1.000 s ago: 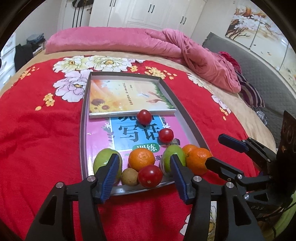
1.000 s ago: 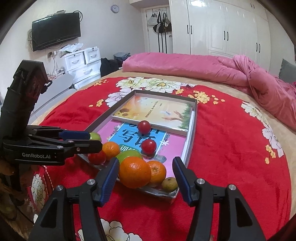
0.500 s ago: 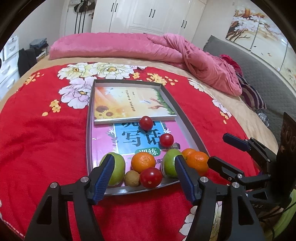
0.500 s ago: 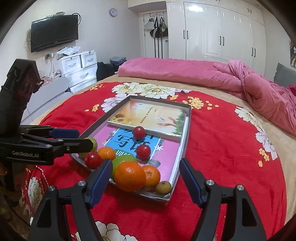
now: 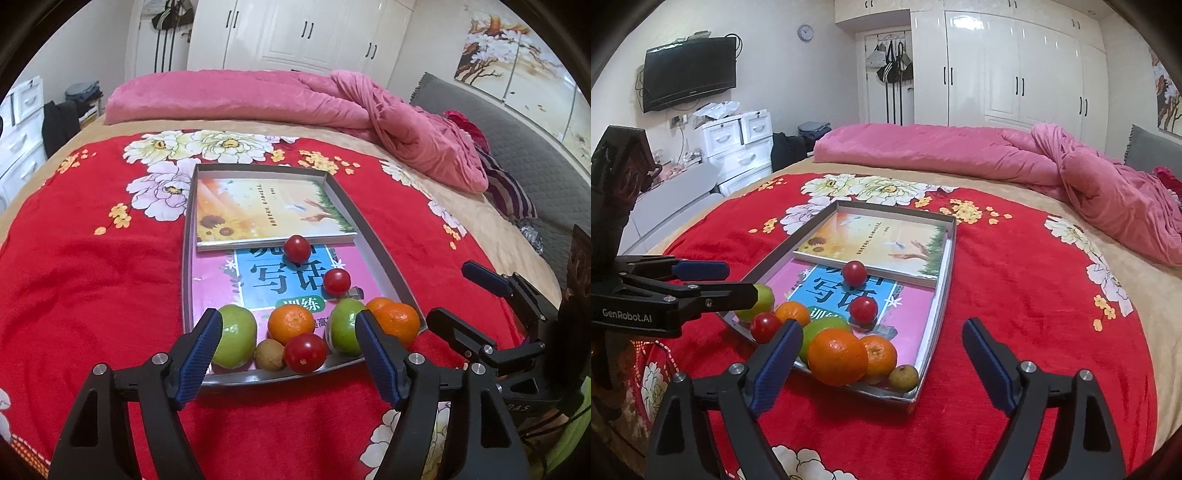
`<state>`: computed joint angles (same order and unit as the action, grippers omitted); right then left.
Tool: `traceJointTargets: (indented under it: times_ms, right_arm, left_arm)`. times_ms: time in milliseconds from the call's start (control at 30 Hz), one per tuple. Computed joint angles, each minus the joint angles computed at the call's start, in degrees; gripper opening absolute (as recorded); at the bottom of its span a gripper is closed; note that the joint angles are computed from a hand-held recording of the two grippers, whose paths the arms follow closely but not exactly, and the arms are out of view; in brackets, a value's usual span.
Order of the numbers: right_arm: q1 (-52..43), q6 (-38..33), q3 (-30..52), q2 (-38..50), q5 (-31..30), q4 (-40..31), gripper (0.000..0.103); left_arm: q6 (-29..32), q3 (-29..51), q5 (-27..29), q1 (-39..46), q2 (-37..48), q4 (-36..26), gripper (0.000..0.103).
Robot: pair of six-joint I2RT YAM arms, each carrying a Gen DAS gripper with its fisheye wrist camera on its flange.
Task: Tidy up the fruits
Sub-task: 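Withdraw both open tools back from the tray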
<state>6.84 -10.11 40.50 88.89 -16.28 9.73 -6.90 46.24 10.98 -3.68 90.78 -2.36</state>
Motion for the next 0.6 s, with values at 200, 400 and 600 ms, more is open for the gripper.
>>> traceJointTargets:
  times_ms: [200,400,600]
  right_arm:
    - [0.4,0.5,-1.2,-1.4,1.6,1.2,0.095]
    - [1.6,0.8,-3.7,-4.5,3.2,3.8,0.102]
    - [2.8,1.8,-5.1,-7.7,4.1,3.4,0.102]
  left_arm:
    - [-0.7,-0.6,-0.3,0.5,-1.0,-0.2,0.083]
    - [-1.0,-1.5,-1.1,0.9,-2.3,-0.7,0.083]
    - [-1.1,-3.4,-2.0,0.5,-4.9,-1.5,0.083]
